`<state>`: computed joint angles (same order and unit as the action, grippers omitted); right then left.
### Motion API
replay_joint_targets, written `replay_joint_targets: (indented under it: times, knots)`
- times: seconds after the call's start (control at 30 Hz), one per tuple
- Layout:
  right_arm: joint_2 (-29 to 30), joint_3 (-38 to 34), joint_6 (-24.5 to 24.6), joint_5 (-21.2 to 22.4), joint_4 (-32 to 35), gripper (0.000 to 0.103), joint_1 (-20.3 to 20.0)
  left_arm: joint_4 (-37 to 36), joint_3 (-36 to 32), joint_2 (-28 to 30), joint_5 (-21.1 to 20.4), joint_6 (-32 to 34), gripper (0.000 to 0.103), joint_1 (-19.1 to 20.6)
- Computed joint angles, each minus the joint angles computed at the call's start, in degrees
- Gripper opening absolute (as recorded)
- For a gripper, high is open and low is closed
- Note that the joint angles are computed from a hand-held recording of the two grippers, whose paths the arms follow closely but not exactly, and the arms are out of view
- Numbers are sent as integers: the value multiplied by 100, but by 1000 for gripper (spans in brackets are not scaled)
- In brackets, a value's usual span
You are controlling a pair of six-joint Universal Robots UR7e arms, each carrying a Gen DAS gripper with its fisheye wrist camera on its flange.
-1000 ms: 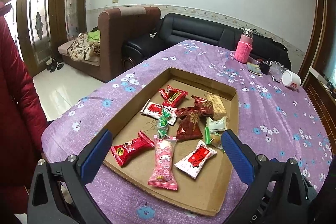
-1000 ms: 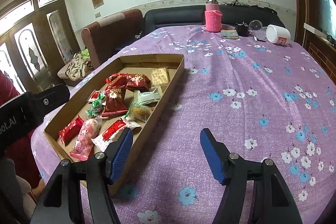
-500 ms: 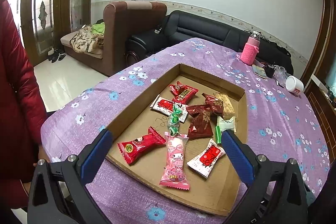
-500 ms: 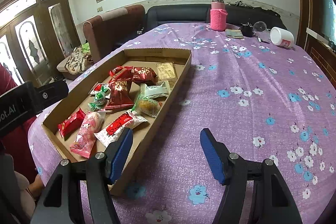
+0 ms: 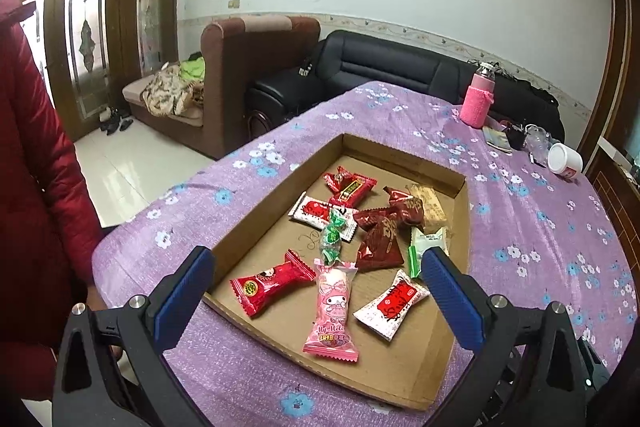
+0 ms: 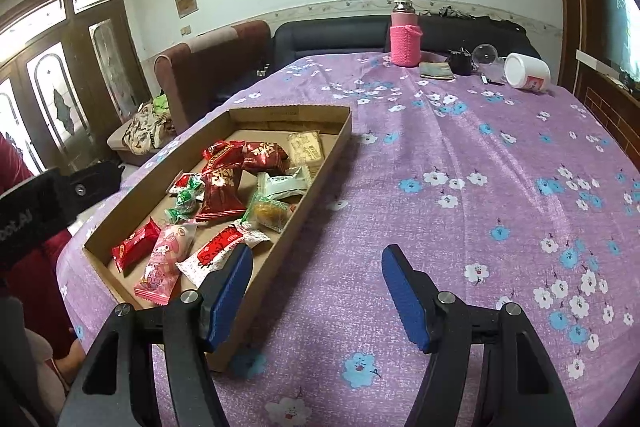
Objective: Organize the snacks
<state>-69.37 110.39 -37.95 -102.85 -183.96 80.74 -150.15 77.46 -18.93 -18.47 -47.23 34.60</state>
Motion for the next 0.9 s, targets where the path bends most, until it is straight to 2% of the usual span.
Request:
replay_joint_targets:
  times: [0.23, 0.67, 0.77, 0.83, 0.9]
  knots:
    - [-76, 162, -197, 131, -210, 74, 11, -58, 15, 36, 353, 75, 103, -106]
    - [-43, 235, -285, 29, -255, 75, 74, -174, 215, -95, 240, -14, 103, -65]
    - [7, 272, -388, 59, -393, 75, 80, -86, 212, -75, 412, -100, 103, -52]
    - [45, 195, -381, 35, -235, 75, 92, -13, 189, -81, 470, -155, 103, -44]
    - [34, 203, -392, 86, -256, 75, 82, -244, 237, -46, 797, -109, 103, -114]
